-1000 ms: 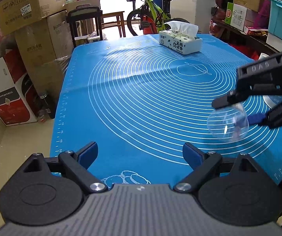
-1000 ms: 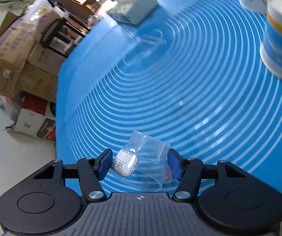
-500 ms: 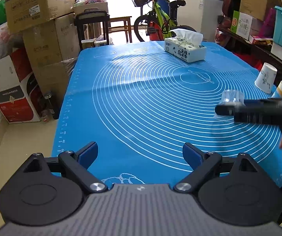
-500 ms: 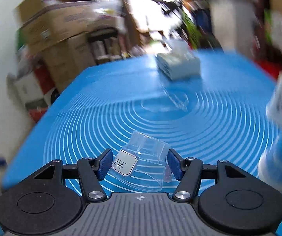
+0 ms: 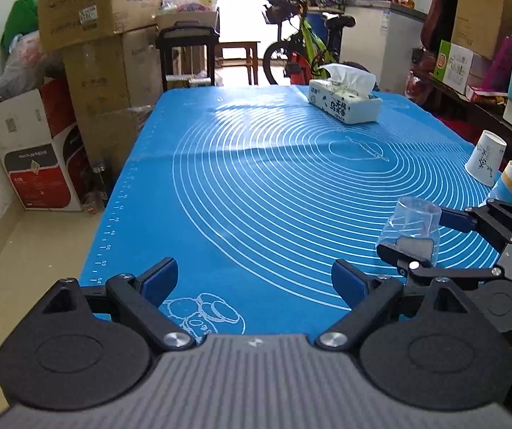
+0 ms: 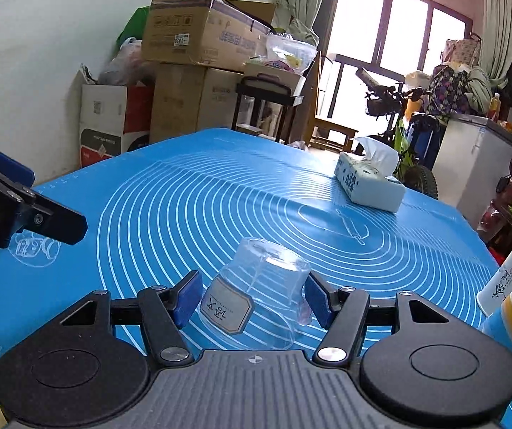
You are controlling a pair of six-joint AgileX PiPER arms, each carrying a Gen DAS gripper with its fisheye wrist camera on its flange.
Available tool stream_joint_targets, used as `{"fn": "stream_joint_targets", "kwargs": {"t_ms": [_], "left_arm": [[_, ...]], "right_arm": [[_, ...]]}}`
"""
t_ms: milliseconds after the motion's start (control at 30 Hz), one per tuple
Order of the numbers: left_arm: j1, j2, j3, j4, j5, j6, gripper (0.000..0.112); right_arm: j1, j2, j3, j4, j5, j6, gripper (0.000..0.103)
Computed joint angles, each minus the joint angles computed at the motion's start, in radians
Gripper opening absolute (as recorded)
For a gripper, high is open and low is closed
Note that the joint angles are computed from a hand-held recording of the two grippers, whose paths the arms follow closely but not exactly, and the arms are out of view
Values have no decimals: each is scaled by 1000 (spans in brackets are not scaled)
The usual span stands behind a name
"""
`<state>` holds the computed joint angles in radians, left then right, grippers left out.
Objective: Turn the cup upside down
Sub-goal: 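Lift and rotate the cup with the right gripper, lower it rim-down onto the mat, then open the right gripper and withdraw both tools from the cup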
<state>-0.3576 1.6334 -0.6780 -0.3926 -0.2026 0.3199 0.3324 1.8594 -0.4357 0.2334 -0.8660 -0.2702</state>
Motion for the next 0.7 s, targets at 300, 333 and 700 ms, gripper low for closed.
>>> {"fn": "stream_joint_targets", "kwargs": {"t_ms": [300,333,700], "left_arm": [[-108,-45,56,-258,-125,144,92],[-131,-54,64,-323,-149,185,92],[-328,-147,166,-618,-278,294,92]], "right_arm": [[-87,-79,58,-194,52,115,96],[-101,-105,71,-221,65,135,97],[-477,-472,240,-871,234,628,100]]}}
